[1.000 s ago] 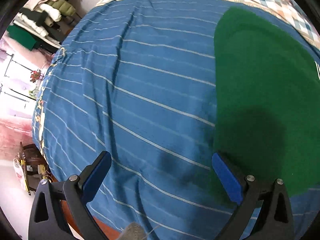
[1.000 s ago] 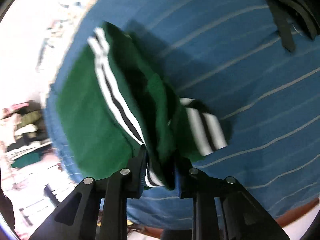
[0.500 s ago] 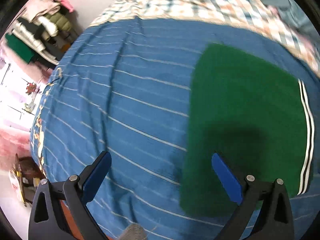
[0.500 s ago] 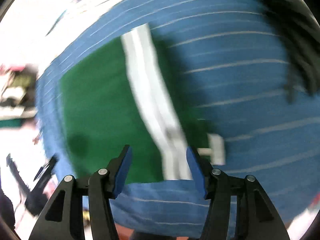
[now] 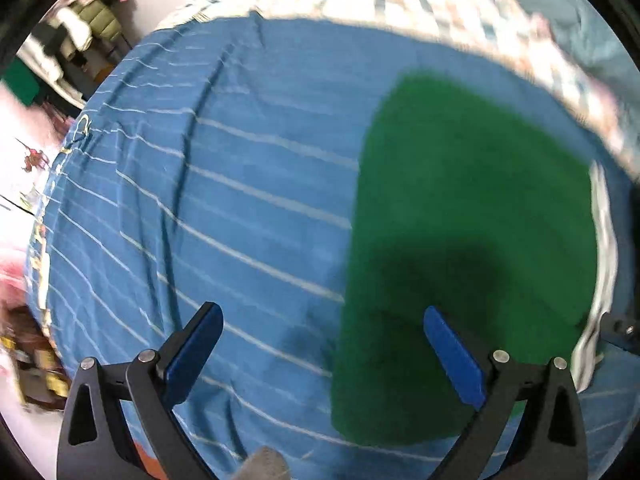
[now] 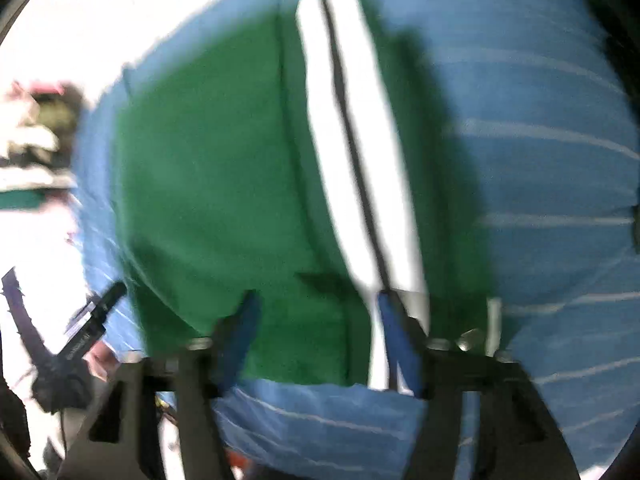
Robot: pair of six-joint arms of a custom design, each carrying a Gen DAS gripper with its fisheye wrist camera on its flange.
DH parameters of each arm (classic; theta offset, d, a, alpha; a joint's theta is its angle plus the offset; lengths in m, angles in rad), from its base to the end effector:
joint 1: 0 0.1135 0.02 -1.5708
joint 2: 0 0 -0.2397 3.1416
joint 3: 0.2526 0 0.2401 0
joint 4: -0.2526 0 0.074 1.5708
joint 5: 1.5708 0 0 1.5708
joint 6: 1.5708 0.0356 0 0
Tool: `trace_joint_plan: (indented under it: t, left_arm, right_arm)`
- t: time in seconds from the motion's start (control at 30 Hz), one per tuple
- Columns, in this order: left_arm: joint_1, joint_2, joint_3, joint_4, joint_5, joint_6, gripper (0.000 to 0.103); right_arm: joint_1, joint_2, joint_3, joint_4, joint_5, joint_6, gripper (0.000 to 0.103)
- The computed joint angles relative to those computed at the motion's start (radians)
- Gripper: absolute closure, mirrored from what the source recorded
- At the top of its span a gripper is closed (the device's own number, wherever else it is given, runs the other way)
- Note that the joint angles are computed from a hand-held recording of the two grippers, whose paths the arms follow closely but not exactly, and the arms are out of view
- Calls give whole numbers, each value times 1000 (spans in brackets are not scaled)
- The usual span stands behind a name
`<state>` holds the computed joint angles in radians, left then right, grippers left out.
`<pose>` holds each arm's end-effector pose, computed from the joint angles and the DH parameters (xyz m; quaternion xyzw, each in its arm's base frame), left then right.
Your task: Fold large clothes
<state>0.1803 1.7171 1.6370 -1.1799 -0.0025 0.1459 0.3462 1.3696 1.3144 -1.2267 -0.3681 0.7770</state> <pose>0.3197 0.0584 0.2875 -0.0172 0.9878 0.0263 0.1525 0.2196 0.0928 0.2927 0.1822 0.9560 0.2287 0.0233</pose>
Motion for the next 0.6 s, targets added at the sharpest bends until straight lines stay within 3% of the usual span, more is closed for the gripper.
trace_joint_plan:
  t: [0.1, 0.17, 0.27, 0.33, 0.47, 0.53, 0.57, 0.6]
  left_arm:
    - [69, 124, 110, -48, 148, -5, 0]
    - [77, 212, 154, -58, 199, -16, 0]
    - [74, 306, 193, -57, 271, -17, 0]
    - [72, 341, 219, -64, 303, -8, 0]
    - [64, 335, 228, -75, 285, 16, 0]
    - [65, 337, 255, -100, 254, 22, 0]
    - [82, 348, 275, -110, 250, 41, 1]
    - [91, 344, 279, -114, 247, 50, 1]
  right_arm:
    - [-186, -55, -60, 48, -18, -188, 12]
    - [-300, -22, -130, 91, -119, -310, 12]
    - [-400, 163, -246, 230, -335, -452, 8]
    - [-385, 254, -309, 356, -442, -450, 4]
    - [-308, 319, -331, 550, -505, -342, 4]
    - [-233, 343, -293, 602, -457, -269, 15]
    - [-219, 340, -294, 629, -449, -222, 42]
    - [-225, 321, -327, 693, -483, -141, 49]
